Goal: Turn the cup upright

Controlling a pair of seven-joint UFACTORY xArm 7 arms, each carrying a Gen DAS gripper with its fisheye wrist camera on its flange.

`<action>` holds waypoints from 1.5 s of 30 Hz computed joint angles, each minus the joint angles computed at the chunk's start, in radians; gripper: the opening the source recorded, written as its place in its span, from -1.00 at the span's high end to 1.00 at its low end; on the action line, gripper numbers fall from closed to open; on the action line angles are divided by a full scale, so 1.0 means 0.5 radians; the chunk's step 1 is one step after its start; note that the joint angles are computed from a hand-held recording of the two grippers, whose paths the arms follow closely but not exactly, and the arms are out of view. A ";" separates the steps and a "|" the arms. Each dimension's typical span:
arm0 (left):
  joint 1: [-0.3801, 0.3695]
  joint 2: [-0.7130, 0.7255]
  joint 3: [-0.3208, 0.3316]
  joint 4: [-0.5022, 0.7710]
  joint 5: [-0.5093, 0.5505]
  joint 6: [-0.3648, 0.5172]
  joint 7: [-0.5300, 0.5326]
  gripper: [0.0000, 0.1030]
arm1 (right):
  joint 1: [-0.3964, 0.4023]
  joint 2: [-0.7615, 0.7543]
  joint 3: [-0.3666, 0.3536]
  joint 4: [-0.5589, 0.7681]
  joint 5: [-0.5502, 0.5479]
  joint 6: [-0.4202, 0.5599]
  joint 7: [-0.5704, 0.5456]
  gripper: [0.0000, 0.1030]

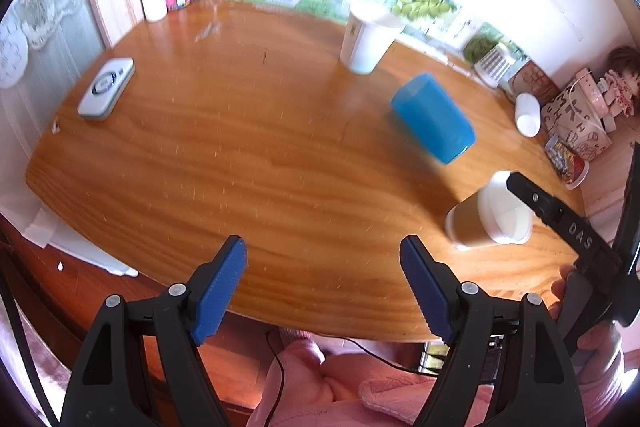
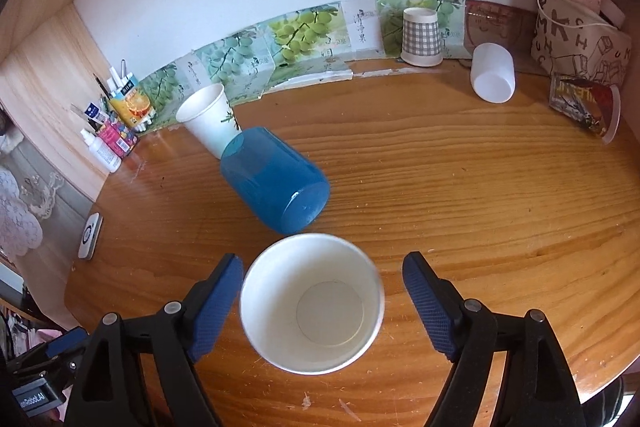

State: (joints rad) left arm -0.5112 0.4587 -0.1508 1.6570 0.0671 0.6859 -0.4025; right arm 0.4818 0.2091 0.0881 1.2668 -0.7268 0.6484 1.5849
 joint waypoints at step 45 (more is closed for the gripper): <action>-0.271 -0.747 -0.078 -0.327 2.427 -0.551 -1.915 -0.99 | -0.196 -1.062 1.019 -0.188 -0.764 1.269 0.453 -0.99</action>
State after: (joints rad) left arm -0.6466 0.0852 -0.1897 1.4935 1.2806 0.4104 -1.3600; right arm 0.3840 -0.3220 0.5975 1.1728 -1.1089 1.2827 1.8116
